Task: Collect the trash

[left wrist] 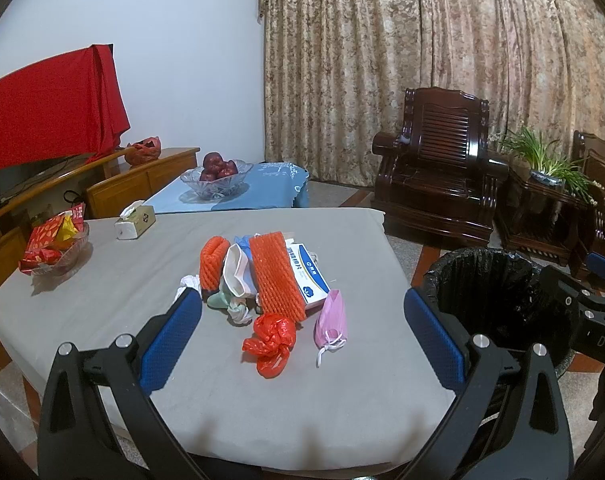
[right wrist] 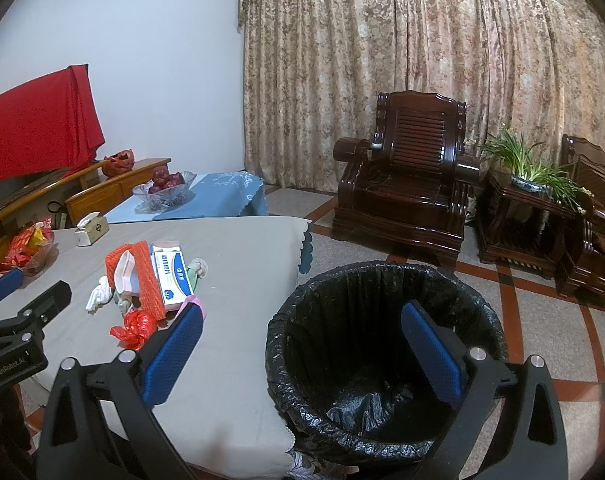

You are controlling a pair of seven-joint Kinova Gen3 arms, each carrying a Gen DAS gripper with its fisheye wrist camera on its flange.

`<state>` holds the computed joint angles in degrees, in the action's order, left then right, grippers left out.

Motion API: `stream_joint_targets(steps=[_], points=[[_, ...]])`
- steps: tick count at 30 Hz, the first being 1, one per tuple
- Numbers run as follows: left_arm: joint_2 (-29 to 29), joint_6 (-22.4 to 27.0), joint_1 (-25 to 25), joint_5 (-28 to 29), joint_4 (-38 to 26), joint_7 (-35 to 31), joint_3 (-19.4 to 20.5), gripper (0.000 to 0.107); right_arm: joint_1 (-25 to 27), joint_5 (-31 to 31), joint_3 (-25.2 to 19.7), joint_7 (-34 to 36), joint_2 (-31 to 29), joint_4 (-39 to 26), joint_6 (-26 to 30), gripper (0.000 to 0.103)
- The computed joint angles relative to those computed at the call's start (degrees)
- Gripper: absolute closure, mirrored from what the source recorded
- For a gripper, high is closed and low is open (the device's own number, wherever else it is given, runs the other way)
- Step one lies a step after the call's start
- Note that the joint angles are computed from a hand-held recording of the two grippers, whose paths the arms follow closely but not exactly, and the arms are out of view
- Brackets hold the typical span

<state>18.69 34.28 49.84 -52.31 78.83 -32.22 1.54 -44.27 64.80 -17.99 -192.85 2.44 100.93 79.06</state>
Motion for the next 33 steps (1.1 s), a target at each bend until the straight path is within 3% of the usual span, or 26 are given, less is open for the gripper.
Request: stream_joint_targets(steps=[24,33], points=[[-0.19,1.12,-0.3,1.27,-1.07,-1.36,0.63,0.01,-0.01,0.05,0.11,0.08,0.2,-0.25,-0.06,0.006],[0.47,-1.61,-1.78,0.59,1.27,0.56,-0.55,0.01,1.02,0.47,0.99,0.38,1.07,-0.2,-2.64,0.006]])
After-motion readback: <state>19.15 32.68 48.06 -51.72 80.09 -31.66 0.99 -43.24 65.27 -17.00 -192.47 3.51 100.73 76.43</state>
